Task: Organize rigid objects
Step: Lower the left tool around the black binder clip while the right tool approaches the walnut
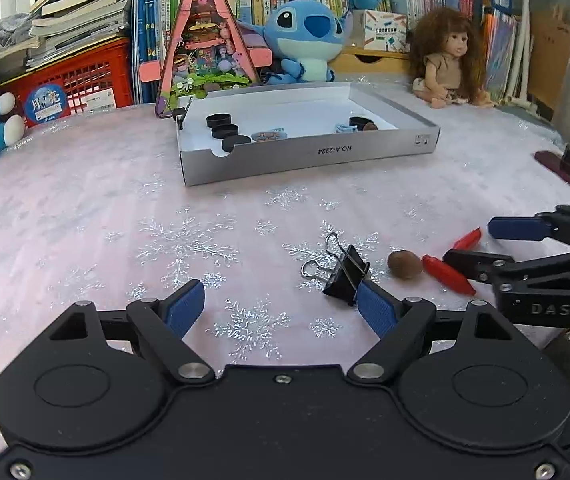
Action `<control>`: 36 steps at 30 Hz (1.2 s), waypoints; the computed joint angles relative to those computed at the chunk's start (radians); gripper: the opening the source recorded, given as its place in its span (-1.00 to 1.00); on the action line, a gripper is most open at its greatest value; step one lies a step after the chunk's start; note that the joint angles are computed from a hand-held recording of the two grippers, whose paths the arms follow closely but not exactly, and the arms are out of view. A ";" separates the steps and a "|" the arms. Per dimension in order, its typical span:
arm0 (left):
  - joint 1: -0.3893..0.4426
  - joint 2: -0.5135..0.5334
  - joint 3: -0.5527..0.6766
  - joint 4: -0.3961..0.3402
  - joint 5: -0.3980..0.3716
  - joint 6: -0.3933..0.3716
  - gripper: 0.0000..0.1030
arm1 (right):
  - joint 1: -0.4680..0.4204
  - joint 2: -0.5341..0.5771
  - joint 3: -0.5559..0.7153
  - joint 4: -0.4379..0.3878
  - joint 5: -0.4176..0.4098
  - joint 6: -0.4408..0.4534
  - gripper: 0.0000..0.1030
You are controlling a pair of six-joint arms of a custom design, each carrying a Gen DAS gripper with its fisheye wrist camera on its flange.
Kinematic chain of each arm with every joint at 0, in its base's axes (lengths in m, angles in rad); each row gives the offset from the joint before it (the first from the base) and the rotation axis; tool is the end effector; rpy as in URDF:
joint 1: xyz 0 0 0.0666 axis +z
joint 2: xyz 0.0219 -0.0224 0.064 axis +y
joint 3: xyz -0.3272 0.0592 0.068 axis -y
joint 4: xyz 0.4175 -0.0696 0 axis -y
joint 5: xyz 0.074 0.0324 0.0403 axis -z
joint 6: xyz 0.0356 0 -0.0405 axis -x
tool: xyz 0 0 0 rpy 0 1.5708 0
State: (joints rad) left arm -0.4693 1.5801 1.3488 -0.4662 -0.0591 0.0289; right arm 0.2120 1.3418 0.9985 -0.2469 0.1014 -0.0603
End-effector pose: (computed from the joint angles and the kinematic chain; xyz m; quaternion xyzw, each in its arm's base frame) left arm 0.5209 -0.2622 0.2909 0.1857 0.8866 -0.0783 0.4163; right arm 0.4875 0.1008 0.2631 -0.0430 0.8803 0.0195 0.4720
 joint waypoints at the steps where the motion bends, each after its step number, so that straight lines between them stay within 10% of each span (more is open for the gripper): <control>1: -0.003 0.010 0.007 -0.001 -0.015 0.002 0.60 | 0.001 -0.001 -0.001 0.002 0.002 0.000 0.48; 19: 0.005 0.082 0.092 -0.030 -0.119 0.085 0.59 | -0.003 0.003 0.000 0.008 0.047 -0.039 0.36; 36: -0.016 0.006 0.021 0.040 -0.064 0.186 0.46 | 0.005 -0.018 -0.029 0.035 0.074 -0.066 0.37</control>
State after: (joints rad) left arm -0.4848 1.5862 1.3697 -0.4260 -0.1229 0.2147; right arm 0.2174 1.3242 0.9699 -0.2115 0.1750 -0.1265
